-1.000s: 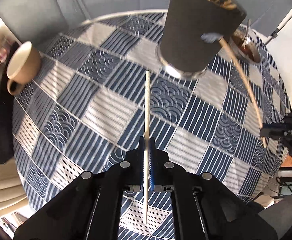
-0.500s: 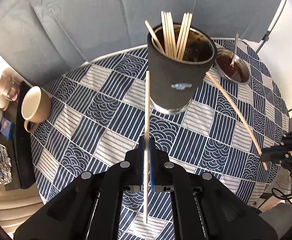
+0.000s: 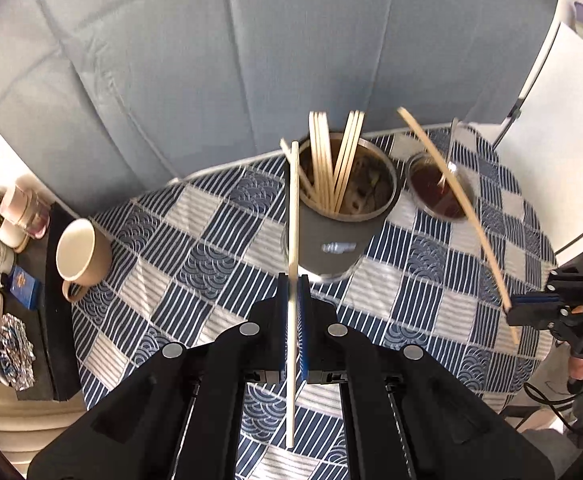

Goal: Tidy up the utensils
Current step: 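Lift both held sticks and lower them into the black cup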

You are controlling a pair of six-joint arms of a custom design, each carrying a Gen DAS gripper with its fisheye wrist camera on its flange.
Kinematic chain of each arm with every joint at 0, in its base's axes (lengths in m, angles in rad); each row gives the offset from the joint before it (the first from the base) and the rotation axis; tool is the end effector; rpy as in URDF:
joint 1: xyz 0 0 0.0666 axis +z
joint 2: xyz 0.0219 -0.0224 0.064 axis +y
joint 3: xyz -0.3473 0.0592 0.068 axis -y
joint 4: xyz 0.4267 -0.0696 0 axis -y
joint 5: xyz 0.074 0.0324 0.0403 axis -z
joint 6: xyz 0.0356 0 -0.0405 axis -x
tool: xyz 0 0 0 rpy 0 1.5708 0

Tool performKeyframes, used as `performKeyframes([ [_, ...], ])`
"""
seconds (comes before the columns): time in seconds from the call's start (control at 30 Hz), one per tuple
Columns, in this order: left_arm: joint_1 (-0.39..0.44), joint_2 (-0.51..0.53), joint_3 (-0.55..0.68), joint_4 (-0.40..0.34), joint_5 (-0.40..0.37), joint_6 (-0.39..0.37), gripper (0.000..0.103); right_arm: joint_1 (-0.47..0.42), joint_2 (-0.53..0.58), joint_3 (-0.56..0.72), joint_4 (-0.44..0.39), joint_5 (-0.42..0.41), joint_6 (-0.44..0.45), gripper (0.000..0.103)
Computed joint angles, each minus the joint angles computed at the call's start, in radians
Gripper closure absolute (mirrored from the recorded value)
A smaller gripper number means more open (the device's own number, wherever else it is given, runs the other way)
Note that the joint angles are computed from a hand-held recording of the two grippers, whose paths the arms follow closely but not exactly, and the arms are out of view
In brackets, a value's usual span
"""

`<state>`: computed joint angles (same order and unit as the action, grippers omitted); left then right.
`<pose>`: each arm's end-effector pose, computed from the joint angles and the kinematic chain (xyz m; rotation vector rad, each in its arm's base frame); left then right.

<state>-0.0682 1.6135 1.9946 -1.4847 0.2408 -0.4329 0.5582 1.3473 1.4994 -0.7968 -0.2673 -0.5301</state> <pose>0.5476 -0.0463 0.5364 0.7264 2.5324 -0.1997 0.4359 0.2828 0.4837 -0.1894 2.3316 0.8717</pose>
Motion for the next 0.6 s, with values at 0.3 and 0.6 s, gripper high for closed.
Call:
performKeyframes([
  [0.3, -0.017, 0.113, 0.191, -0.020, 0.035, 0.064, 0.098, -0.034, 0.146, 0.191, -0.024, 0.051, 0.089, 0.098],
  [0.6, -0.046, 0.316, 0.471, -0.091, 0.035, 0.105, 0.098, -0.092, 0.261, 0.295, 0.043, -0.005, 0.097, 0.098],
])
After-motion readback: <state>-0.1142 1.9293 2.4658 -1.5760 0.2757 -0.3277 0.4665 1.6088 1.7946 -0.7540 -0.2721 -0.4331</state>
